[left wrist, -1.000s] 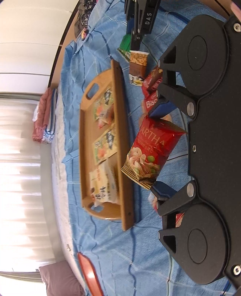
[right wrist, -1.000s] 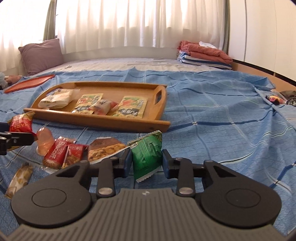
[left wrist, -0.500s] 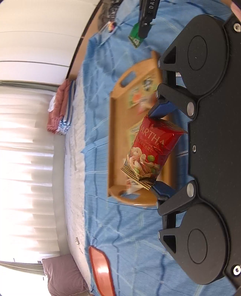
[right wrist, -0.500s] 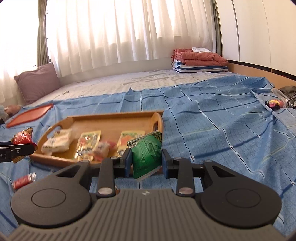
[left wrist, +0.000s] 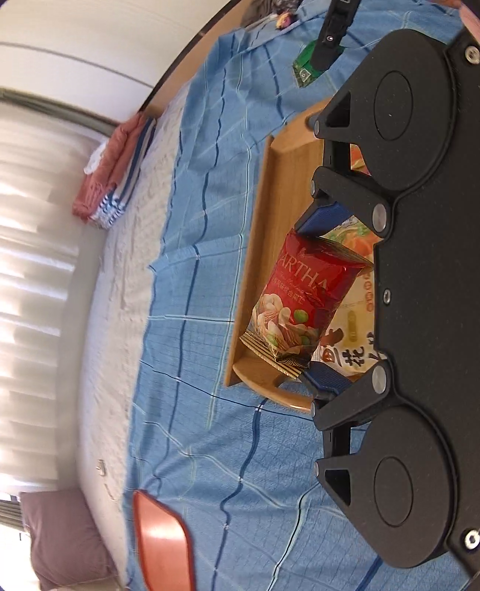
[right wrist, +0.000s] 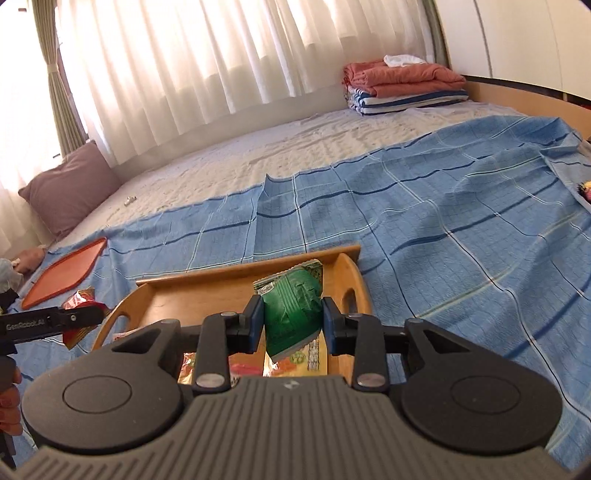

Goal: Organize snacks
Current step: 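Carry the red nut bag and green packet onto the tray and release, then move both tools back over the remaining snacks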

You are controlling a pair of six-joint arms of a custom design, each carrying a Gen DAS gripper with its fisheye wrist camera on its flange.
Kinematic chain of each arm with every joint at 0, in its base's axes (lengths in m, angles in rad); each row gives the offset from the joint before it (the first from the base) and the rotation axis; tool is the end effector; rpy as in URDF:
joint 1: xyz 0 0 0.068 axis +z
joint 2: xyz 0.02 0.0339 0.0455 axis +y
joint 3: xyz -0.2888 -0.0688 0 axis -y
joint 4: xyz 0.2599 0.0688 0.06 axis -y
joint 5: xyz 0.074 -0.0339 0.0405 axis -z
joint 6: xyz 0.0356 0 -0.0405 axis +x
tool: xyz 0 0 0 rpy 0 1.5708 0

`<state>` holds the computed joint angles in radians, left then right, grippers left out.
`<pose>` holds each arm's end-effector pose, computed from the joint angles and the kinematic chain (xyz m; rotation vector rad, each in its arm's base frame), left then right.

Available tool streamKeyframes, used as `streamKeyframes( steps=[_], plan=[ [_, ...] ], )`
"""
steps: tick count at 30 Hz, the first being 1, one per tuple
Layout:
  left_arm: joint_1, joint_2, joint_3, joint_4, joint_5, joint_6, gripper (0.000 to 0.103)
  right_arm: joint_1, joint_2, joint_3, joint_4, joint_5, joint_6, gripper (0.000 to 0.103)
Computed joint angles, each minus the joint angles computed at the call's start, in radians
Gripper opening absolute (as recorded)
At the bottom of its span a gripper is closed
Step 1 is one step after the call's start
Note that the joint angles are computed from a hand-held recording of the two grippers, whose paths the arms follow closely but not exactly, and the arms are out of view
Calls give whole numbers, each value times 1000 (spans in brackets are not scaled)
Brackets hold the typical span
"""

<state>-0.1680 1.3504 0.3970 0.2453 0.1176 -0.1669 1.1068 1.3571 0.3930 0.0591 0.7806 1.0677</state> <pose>0.2352 -0.0441 0.1470 0.0633 2.2912 -0.3088 0.1198 0.1833 0.1383 0.2641 2.1581 0.2472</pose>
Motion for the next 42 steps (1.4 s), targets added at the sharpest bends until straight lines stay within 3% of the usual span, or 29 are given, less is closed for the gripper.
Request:
streamKeyframes(
  steps=[5,11,19,33,35,39,42],
  plan=[
    [-51,257,74,126,-74,-50,72,-146,148,51,129,-195,-156,37],
    [-42,408,163,160,-111,-74,72,-224,301,123,179,-260,-212,37],
    [-50,483,223,161,-143,-61,72,-305,384,151,231,-302,-250,37],
    [-63,538,211,231,-172,-29,73,-335,496,153,308,-332,-256,38],
    [-61,537,204,243,-171,-20,76,-332,497,148,320,-327,-255,41],
    [-47,512,167,279,-147,16,83,-320,487,129,345,-313,-242,65],
    [-44,464,128,292,-151,48,87,-298,460,107,353,-293,-234,70]
  ],
)
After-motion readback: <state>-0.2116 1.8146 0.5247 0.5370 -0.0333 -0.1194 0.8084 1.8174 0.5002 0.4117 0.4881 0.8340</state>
